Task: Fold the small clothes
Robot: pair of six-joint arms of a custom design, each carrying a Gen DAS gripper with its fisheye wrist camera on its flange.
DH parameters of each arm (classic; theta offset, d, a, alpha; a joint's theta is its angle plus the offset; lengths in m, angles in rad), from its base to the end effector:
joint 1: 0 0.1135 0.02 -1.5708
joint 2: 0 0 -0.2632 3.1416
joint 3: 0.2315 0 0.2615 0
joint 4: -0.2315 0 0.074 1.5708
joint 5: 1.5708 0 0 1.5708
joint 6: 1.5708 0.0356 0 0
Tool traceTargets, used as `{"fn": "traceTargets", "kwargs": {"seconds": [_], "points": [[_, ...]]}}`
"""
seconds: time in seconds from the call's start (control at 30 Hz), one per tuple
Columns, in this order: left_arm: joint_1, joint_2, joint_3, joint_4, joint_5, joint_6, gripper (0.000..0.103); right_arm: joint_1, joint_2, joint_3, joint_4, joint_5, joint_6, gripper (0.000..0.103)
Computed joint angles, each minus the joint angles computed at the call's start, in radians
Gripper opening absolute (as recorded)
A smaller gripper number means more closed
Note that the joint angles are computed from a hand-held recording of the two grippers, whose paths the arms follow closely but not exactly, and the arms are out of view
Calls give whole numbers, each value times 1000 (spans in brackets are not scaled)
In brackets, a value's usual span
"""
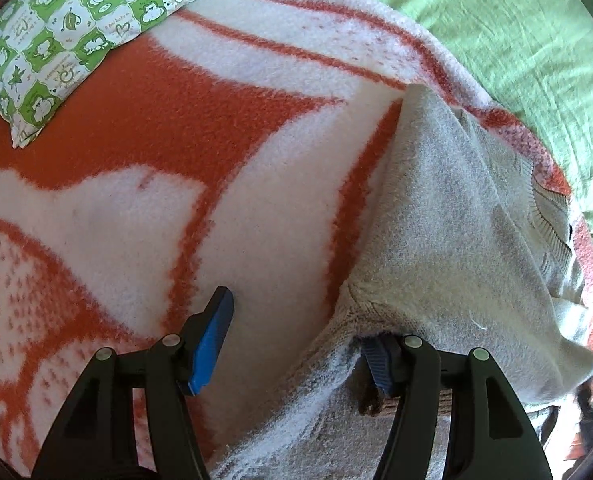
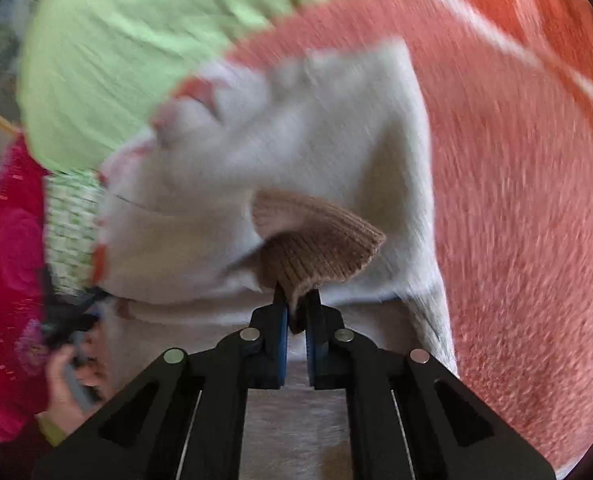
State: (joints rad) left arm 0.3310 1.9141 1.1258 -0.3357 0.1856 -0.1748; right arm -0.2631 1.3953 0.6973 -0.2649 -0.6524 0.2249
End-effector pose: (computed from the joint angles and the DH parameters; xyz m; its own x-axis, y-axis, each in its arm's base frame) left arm 0.3593 0.1165 0.1249 -0.7975 -0.4548 -0.3966 -0.3886 0.8899 -0.2390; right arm 0.2625 -0.0483 0.1711 -0.8012 0.3993 -0.4456 0.0519 0.7883 0.6132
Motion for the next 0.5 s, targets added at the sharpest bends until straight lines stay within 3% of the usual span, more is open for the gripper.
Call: {"fn": "traceTargets", "kwargs": {"seconds": [0.13, 0.4, 0.5], "points": [[5, 2, -9, 16, 12, -13, 65, -126, -39, 75, -110, -117, -48, 7], [1, 13, 2, 0, 5, 35, 67, -43, 164, 91, -203, 105, -118, 10], [14, -5, 1, -42, 30, 109, 67, -15, 102, 74, -232, 215, -90, 28]]}}
